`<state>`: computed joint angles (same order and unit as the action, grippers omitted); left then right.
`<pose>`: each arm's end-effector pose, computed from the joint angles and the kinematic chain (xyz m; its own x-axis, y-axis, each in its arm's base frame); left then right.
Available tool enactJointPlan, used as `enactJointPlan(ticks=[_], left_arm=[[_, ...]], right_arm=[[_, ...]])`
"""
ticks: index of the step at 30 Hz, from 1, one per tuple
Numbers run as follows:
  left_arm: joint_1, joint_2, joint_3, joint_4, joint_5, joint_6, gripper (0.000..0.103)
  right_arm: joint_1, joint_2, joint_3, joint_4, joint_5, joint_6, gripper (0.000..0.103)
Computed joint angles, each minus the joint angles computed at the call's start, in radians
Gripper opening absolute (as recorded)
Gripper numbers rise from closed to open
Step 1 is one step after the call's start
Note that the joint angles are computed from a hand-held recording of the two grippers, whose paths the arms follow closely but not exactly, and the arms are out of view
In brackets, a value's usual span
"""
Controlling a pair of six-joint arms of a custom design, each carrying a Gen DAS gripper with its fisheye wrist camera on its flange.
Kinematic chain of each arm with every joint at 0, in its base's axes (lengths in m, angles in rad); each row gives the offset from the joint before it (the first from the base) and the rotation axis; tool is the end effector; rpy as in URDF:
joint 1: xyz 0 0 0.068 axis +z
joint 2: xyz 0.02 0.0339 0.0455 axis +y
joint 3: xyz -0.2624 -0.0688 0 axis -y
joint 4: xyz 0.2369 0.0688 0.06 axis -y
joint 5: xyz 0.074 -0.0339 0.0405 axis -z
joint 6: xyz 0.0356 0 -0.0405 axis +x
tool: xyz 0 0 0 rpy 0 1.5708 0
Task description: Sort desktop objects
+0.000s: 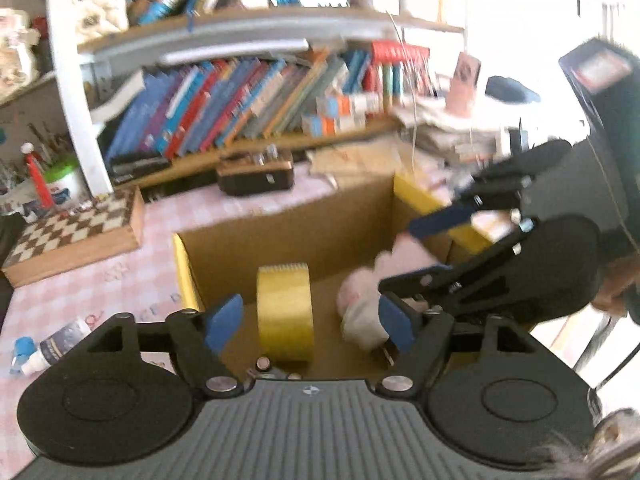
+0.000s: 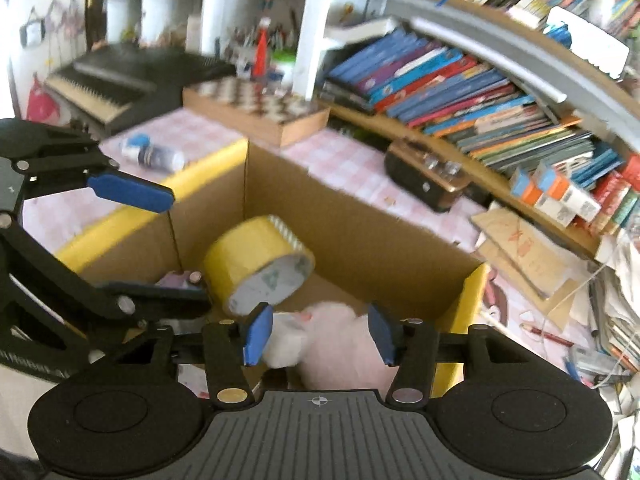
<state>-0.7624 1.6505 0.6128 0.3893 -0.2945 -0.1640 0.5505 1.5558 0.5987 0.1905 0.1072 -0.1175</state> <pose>0.2234 -0.1991 0.1363 -0.5115 0.2724 -0.8150 0.4157 0.9085 0.0428 0.2409 0.1434 0.1409 -0.5339 -0.4644 -0.7066 -0.5206 0.8390 -0.1581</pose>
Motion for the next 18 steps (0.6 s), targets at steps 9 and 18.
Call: enactJointPlan(ticks=[9, 18], left_arm=[[-0.101, -0.243, -0.122, -0.015, -0.142, -0.062, 0.093], [-0.199, -0.467, -0.255, -0.127, -0.292, -0.227, 0.093]], right_arm=[[0.089, -0.256, -0.135, 0.015, 0.119, 0.147, 0.062], [0.252, -0.462, -0.251, -0.056, 0.347, 0.408, 0.067]])
